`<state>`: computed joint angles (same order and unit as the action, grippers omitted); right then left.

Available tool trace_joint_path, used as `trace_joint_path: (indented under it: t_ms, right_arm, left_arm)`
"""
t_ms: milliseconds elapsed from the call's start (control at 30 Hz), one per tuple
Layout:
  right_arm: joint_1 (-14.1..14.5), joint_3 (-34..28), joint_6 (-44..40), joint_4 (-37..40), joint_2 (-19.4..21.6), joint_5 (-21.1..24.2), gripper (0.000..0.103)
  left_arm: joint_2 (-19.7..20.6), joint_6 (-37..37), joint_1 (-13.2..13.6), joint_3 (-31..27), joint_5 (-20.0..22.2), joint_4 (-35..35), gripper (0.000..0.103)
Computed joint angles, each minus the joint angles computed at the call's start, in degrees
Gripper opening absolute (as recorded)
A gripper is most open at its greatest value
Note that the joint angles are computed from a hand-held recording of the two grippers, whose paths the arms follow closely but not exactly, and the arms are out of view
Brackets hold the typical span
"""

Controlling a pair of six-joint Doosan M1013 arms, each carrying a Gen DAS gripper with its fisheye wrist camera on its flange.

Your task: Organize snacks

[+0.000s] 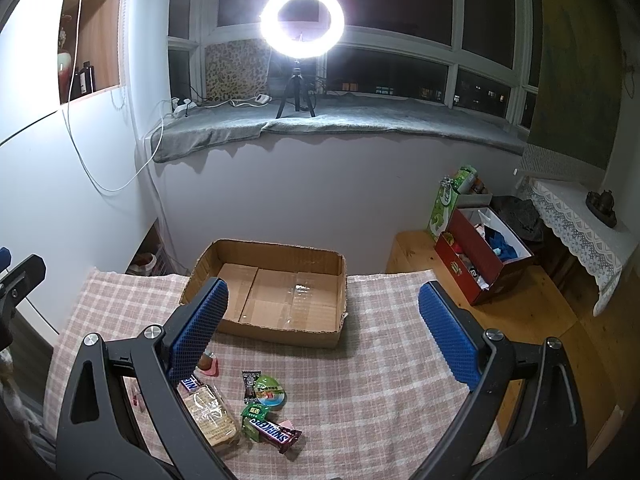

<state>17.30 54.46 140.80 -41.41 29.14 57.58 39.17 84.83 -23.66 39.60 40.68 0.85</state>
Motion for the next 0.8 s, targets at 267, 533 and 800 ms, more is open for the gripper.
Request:
trace_joint_path:
  t_ms: [267,533,800]
  right_arm:
    - [0.0,-0.6,-0.3,-0.1,0.2,0.2,0.098]
    - [-0.1,-0.6,-0.2,0.0,0.2,0.1,0.098]
    - [0.0,-0.5,-0.2,0.0,0.2,0.2,0.098]
  left_arm:
    - [0.2,0.4,0.0,-0.4,0.2,-0.5,0.102]
    - [0.2,0.3,0.0,-0.4,0.2,-0.3,0.102]
    - [0.2,0.2,0.0,-0.3,0.1,-0.4,0.102]
